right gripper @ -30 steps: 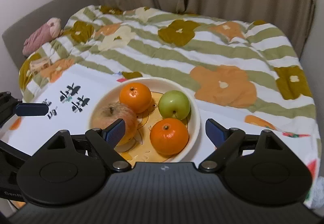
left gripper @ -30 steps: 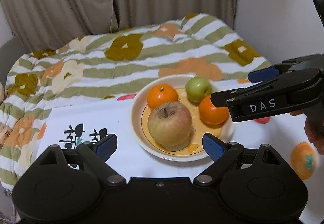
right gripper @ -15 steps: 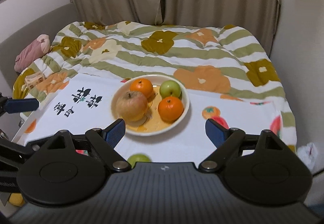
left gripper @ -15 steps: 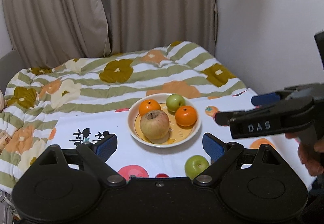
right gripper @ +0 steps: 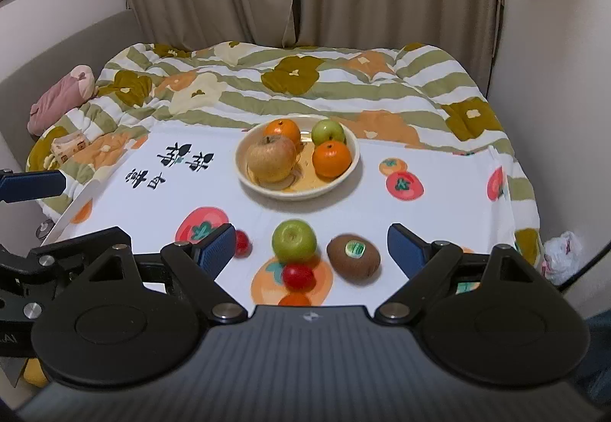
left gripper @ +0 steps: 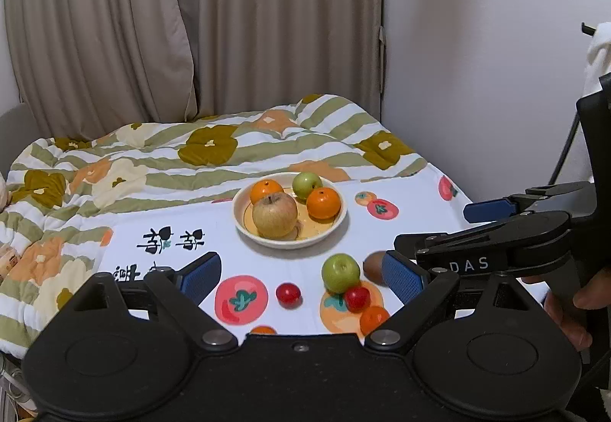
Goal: Organize fruits
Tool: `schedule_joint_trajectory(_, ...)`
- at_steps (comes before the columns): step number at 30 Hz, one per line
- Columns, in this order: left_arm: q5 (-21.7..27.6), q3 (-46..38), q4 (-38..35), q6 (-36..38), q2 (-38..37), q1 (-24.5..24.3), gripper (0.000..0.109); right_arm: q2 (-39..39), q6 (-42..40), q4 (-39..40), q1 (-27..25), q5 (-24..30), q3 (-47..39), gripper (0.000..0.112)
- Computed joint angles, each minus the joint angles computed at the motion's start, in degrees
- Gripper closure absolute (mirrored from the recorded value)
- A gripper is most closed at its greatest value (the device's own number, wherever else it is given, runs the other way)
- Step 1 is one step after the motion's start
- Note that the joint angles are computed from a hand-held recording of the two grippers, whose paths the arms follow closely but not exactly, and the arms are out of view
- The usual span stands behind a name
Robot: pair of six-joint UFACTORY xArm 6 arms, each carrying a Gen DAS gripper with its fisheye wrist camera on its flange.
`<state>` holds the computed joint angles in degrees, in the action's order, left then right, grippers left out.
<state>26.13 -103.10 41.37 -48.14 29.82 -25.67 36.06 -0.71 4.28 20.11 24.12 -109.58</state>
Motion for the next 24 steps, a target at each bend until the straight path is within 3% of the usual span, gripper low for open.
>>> schedule_joint_trajectory(5,-1.7,6.3,2.0,-2.7,-3.5,0.2,0.015,-4.9,3.4,-2.1,0.8,-3.6,8.8,0.011)
schedule_joint_trajectory(12,-2.0,9.4,4.7,-5.2,-3.4,1.0,0.015,-5.8,5.7,-1.4,1.1,-6.8,14.4,0.011)
schedule_joint_trajectory(18,-1.3,6.3,4.8,-6.0,2.3,2.4,0.015,-2.3,8.4,-2.4,1.2,-9.2,14.3,0.011)
schedule_joint_trajectory(24,-0.7,-0.4,0.2,-2.5,9.8,3.9,0.017,2.1,10.7,-5.2,1.4,-9.7,11.7,0.011)
